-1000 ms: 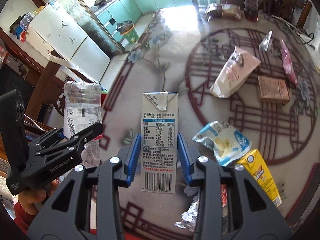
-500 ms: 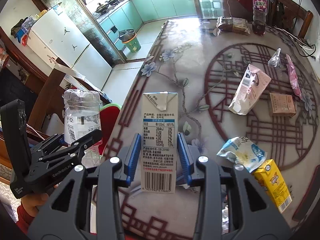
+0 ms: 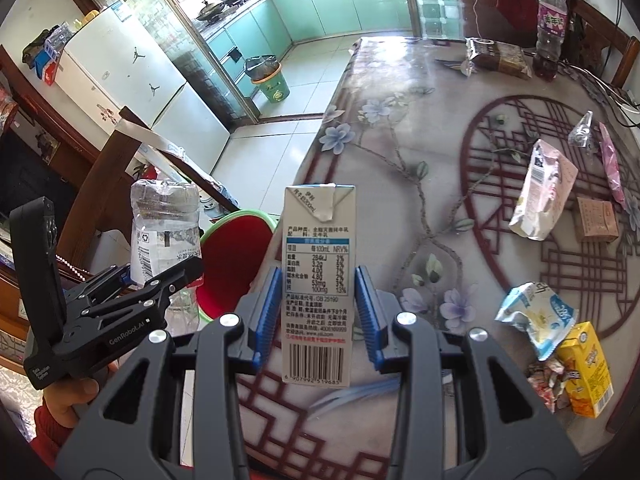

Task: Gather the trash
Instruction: 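Carry the bottle and milk carton over the red bucket with both tools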

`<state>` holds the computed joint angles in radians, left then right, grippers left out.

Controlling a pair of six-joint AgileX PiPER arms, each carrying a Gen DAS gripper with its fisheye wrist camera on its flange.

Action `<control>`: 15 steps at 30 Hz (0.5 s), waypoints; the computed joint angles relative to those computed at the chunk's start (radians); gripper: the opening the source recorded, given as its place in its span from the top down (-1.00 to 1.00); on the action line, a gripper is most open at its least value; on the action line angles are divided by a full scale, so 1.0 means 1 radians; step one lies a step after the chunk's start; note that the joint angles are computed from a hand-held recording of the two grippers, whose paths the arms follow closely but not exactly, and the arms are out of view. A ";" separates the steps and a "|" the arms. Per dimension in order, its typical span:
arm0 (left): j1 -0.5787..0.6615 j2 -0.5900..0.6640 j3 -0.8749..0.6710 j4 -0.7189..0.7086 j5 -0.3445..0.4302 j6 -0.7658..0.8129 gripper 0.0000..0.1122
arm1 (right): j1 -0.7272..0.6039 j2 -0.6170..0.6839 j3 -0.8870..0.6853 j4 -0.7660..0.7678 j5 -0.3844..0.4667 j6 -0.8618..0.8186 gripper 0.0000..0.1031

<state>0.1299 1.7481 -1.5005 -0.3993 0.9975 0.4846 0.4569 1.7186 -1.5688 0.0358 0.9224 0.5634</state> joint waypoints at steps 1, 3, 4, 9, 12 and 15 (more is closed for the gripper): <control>0.013 0.011 -0.010 0.000 0.003 0.005 0.14 | 0.010 0.017 -0.020 -0.003 0.004 0.009 0.30; 0.038 0.035 -0.035 -0.004 0.013 0.018 0.14 | 0.028 0.050 -0.059 -0.008 0.013 0.024 0.30; 0.052 0.050 -0.050 -0.005 0.018 0.024 0.14 | 0.036 0.068 -0.081 -0.008 0.019 0.030 0.30; 0.104 0.110 -0.116 -0.012 0.041 0.050 0.14 | 0.079 0.154 -0.207 -0.022 0.059 0.056 0.29; 0.128 0.145 -0.156 -0.014 0.054 0.059 0.14 | 0.100 0.213 -0.299 -0.029 0.093 0.064 0.30; 0.150 0.183 -0.197 -0.011 0.068 0.062 0.14 | 0.114 0.270 -0.389 -0.031 0.126 0.064 0.30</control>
